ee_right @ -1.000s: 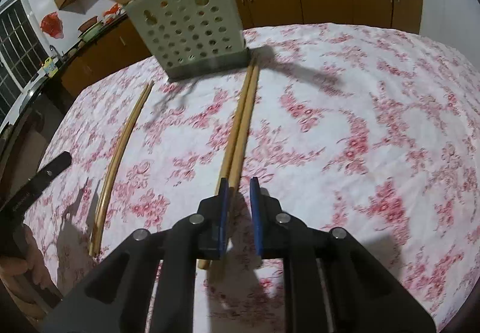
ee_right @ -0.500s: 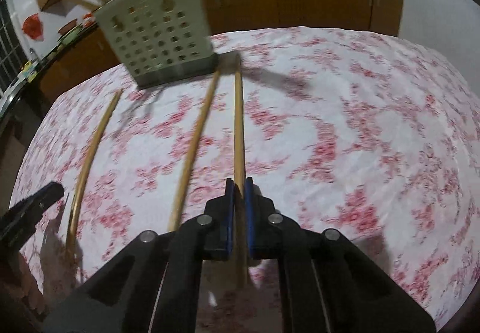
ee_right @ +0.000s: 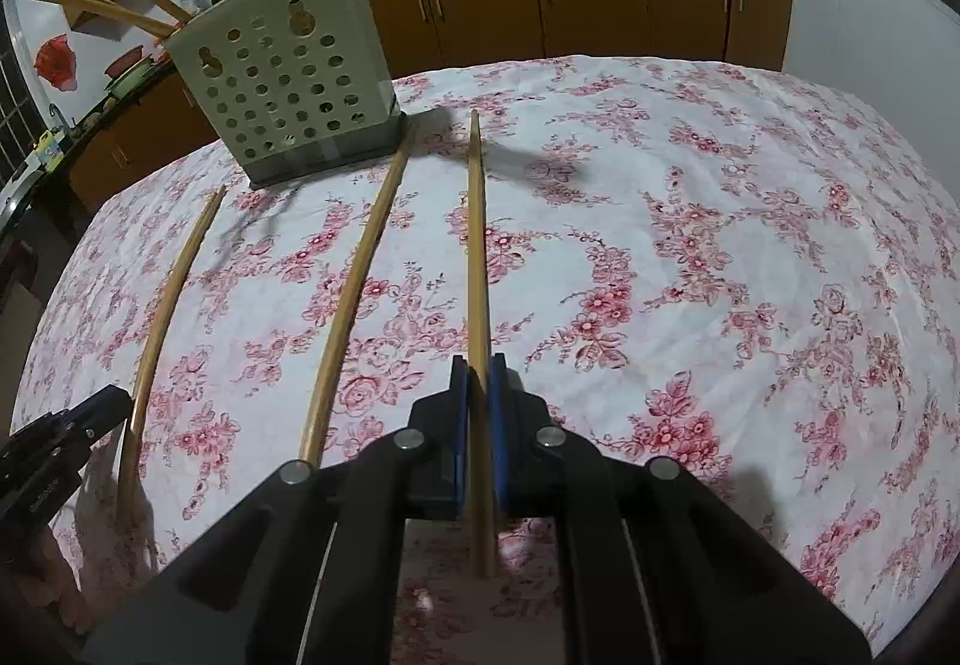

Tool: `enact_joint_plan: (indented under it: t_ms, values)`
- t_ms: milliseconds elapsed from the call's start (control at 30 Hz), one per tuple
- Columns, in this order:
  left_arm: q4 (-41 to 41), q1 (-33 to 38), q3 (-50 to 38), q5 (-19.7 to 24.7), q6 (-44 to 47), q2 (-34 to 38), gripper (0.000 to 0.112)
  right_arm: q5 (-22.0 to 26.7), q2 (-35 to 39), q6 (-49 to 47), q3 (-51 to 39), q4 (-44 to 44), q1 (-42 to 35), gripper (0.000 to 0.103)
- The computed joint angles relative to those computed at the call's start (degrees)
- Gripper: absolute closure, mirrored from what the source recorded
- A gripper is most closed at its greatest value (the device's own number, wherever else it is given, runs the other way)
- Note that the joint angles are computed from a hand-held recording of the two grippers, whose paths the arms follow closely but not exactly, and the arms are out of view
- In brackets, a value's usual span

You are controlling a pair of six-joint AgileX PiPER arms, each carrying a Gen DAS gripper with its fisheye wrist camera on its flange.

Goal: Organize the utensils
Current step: 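Grasp a chopstick with the right tool while the left tool grasps another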

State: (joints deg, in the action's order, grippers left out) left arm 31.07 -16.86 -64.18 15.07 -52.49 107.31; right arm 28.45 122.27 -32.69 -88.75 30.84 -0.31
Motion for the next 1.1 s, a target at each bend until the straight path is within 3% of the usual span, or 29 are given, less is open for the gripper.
enact_joint_plan:
  t_ms: [133,333,533,900,1100]
  values:
    - [4.6,-1.1,-0.9,1.2,-4.3,1.0,0.099,-0.5,-0.6,-1.2,1.0,0.3,0.6,0.094]
    - [4.2,0.6,-2.0,2.1,-4.0,1.6,0.105,-0.6,-0.5,-2.8,1.1,0.7,1.7,0.094]
    - [7.5,3.9,-2.5,3.2,-7.6,2.0,0.105,-1.5,0.9,2.3,-1.4,-3.2,1.4,0.094]
    - [5.8,6.7,-1.4,0.6,-6.4,1.5,0.104,-6.4,1.1,4.9,-0.2,-7.3,1.7,0.094]
    - [3.8,7.1,-1.3,-0.1,-4.8,1.5,0.104,-6.3,1.3,4.5,-0.3,-6.6,1.7,0.094]
